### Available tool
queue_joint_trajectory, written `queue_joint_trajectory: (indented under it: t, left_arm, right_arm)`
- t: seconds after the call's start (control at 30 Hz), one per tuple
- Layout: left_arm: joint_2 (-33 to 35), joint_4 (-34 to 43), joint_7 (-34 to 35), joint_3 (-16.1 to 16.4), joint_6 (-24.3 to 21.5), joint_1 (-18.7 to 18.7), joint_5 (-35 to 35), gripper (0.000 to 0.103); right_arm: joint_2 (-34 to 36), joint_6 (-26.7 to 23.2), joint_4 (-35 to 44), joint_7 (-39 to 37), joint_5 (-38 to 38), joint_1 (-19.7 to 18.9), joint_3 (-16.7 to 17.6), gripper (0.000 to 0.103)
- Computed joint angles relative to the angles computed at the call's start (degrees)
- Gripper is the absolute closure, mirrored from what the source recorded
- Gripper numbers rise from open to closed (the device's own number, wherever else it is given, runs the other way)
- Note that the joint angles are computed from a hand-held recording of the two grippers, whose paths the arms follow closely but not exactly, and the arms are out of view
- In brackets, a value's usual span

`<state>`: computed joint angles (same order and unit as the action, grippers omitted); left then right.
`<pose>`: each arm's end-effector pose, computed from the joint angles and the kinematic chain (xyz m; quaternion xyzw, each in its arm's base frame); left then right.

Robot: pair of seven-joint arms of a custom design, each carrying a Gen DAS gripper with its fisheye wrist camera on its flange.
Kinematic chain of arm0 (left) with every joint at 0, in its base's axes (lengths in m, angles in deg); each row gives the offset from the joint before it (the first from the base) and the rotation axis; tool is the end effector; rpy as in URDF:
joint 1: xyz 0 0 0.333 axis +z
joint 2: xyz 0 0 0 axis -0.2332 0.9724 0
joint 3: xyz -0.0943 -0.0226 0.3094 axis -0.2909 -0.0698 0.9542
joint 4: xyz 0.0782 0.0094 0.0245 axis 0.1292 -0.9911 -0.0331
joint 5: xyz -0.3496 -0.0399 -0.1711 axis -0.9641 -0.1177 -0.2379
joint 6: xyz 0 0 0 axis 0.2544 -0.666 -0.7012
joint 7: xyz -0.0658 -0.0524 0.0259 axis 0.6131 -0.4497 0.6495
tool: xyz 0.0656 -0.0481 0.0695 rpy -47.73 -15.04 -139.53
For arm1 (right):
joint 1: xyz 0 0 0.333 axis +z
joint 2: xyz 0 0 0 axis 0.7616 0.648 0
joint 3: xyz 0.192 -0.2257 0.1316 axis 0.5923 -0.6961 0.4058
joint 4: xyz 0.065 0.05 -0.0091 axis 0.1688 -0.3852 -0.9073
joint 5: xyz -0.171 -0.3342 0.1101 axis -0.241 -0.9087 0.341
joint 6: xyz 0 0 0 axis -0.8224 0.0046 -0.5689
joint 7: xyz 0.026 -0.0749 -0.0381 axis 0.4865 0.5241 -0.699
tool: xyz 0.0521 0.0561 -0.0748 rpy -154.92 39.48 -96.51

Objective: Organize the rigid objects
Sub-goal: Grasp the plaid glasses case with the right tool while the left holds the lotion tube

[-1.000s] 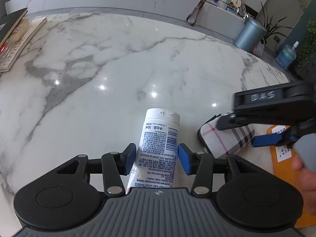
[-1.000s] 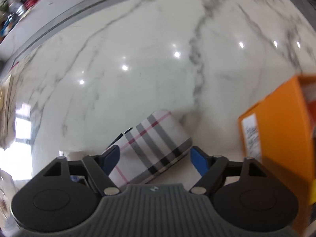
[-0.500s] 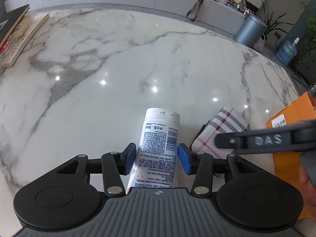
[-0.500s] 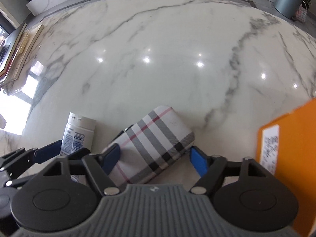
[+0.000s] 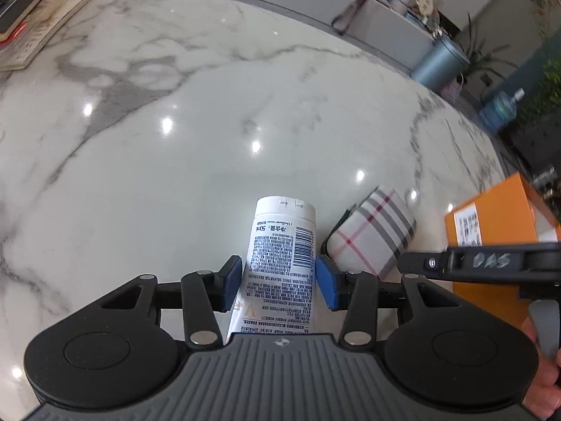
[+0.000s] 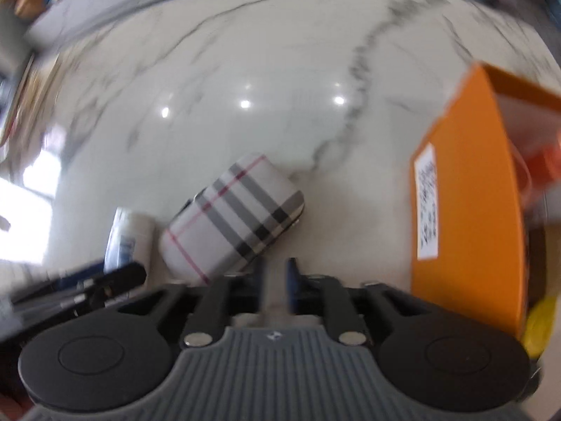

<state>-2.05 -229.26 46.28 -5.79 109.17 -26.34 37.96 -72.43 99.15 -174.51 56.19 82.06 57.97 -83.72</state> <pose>0.4230 -0.1979 0.4772 -0.7902 0.5486 -0.2671 0.0566 0.5327 0.0765 0.4854 -0.7427 0.6477 -0.0257 0.1680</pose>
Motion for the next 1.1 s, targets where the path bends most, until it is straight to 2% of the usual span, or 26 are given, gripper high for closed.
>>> queue_joint_trajectory:
  t: [0.03,0.07,0.17,0.3,0.47,0.53,0.67,0.73,0.93,1.1]
  left_arm:
    - [0.37,0.06,-0.06,0.13,0.37,-0.01,-0.24,0.051]
    - [0.81,0.20,-0.28,0.01,0.75,0.22,0.01,0.051]
    - [1.02,0.09,-3.13,-1.26,1.97,1.91,2.49,0.051]
    - [-0.59,-1.60,-8.82,-2.33,2.98,4.28,5.75,0.051]
    - [-0.85,-2.66,-9.32,-1.00,4.70,3.59,5.23,0.051]
    - [-0.81,-2.73,-9.25,-0.83,4.91,3.42,5.22,0.051]
    - [-0.37,-2.07,-6.50,0.15,3.93,2.02,4.15,0.051]
    - [-0.10,-1.40,-4.49,0.64,2.82,1.08,3.25,0.051]
    - [-0.49,-0.22,1.25,2.27,-1.46,-2.40,-3.44,0.051]
    - [-3.27,-2.23,0.16,2.53,-2.50,-3.95,-10.60,0.052]
  right_arm:
    - [-0.44,1.28,-0.58,1.32,1.16,-0.04,-0.03,0.043]
    - [-0.69,2.50,-0.99,3.50,1.05,-0.11,0.19,0.039]
    - [0.14,3.71,-0.37,9.18,0.33,0.12,0.80,0.031]
    - [1.90,5.51,0.25,18.31,-6.55,1.26,2.79,0.026]
    - [4.57,5.44,1.75,22.93,-11.62,3.45,3.81,0.019]
    - [4.24,7.72,0.44,22.28,-15.55,4.23,4.11,0.022]
    - [2.66,9.46,-1.84,12.71,-12.02,4.50,2.96,0.029]
    - [1.64,7.40,-2.15,7.27,-9.40,4.29,2.22,0.033]
    - [-3.07,4.45,-6.29,-5.03,-3.44,3.19,0.23,0.035]
    - [-6.29,-0.04,-8.24,-8.85,3.38,2.33,-1.59,0.035]
